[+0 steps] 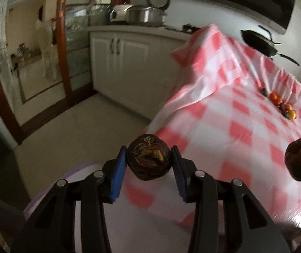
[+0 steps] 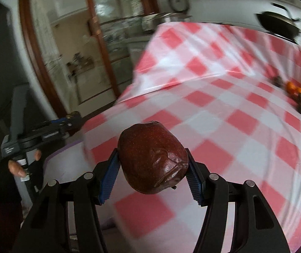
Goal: Organize fruits
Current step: 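Carry both held fruits off the table toward the white purple-rimmed box, then lower both fruits into the box and open both tools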
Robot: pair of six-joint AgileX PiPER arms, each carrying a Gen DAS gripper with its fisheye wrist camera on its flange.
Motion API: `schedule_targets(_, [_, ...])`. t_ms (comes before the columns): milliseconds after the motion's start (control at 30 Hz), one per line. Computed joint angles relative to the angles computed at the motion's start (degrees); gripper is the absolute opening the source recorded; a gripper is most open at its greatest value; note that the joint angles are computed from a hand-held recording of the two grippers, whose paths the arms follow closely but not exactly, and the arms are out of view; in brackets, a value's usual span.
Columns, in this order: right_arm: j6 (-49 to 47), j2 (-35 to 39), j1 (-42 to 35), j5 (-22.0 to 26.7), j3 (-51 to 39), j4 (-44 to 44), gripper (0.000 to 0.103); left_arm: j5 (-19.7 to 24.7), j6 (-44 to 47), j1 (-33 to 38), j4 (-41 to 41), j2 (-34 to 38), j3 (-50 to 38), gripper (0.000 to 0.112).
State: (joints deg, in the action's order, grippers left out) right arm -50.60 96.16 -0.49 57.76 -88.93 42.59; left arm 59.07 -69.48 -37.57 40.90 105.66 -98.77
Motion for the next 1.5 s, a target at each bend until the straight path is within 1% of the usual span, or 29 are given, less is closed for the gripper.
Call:
schedule_targets(167, [-2.7,-1.9,7.5,2.4,2.6,-0.8,0.058,-3.1,-5.0,2.1,-2.8,-8.1,15.3,0.042])
schedule_targets(267, [-4.7,-2.4,13.0,4.0,3.9,-1.7,0.058,-3.2,-7.2,3.1,-3.4,-9.9,20.8,0.042])
schedule_targets(333, [-5.2,-2.3,17.2,3.5,5.1,-3.9,0.058,-4.4,-7.6,4.5,-5.0,-10.6,24.4,0.042])
schedule_targets(400, [-4.0,-1.0,22.2,2.3,6.0,-8.2,0.058,-4.8,-6.9,6.0,-7.1,-10.0,26.1,0.042])
schedule_targets(500, [0.4,3.6,29.1,0.7,5.6,-16.1,0.058,-5.8,-5.5,8.5,-10.7,-8.4,28.4,0.042])
schedule_targets(567, [4.6,7.8,33.0,0.3,4.2,-21.9,0.058,-7.6,-3.9,10.7,-14.0,-6.8,29.7,0.042])
schedule_targets(633, [9.4,13.3,35.9,2.0,0.4,-26.6,0.058,-8.5,-2.0,12.6,-17.7,-5.0,30.7,0.042])
schedule_targets(767, [16.3,20.9,40.7,4.5,-5.6,-34.6,0.058,-9.6,0.1,15.3,-23.5,-1.2,31.3,0.042])
schedule_targets(867, [19.3,25.0,43.9,6.5,-8.8,-39.4,0.058,-12.4,1.3,17.6,-27.6,0.1,33.6,0.042])
schedule_targets(1000, [19.8,27.6,46.1,7.4,-9.5,-42.3,0.058,-13.4,0.6,18.7,-28.6,1.4,34.3,0.043])
schedule_targets(1100, [20.5,28.4,47.1,7.4,-9.2,-43.3,0.058,-13.6,-0.6,19.0,-27.6,1.6,34.5,0.043])
schedule_targets(1133, [20.9,29.1,47.2,8.2,-10.1,-43.5,0.059,-13.0,-1.3,18.8,-27.0,1.8,34.1,0.043])
schedule_targets(1167, [21.6,31.5,47.5,8.8,-13.3,-43.6,0.059,-12.8,-1.7,18.7,-26.6,1.8,34.0,0.043])
schedule_targets(1267, [23.1,32.9,47.5,10.1,-15.5,-43.8,0.059,-12.1,-2.9,18.2,-26.4,1.9,33.3,0.043])
schedule_targets(1300, [23.4,33.3,47.4,10.6,-16.3,-43.5,0.059,-12.3,-3.4,18.1,-26.0,1.3,33.6,0.046])
schedule_targets(1333, [23.4,33.5,47.2,10.9,-16.8,-43.1,0.059,-12.1,-4.5,17.9,-25.2,0.7,33.7,0.052])
schedule_targets(1367, [23.3,33.0,46.8,10.5,-17.0,-41.8,0.061,-11.9,-5.2,17.8,-24.5,0.2,33.9,0.055])
schedule_targets(1400, [23.1,32.6,46.5,10.2,-17.2,-40.9,0.067,-11.5,-6.0,17.6,-23.8,-0.2,33.8,0.061])
schedule_targets(1433, [22.5,32.1,45.8,10.2,-17.8,-40.0,0.070,-11.0,-6.5,17.5,-23.1,-0.8,33.8,0.065])
schedule_targets(1467, [22.2,30.9,45.3,9.1,-17.0,-38.9,0.073,-10.7,-6.8,17.4,-22.8,-1.2,33.6,0.067])
schedule_targets(1500, [21.6,28.4,44.9,7.9,-13.9,-38.0,0.073,-10.2,-7.0,17.1,-22.6,-1.4,33.0,0.071])
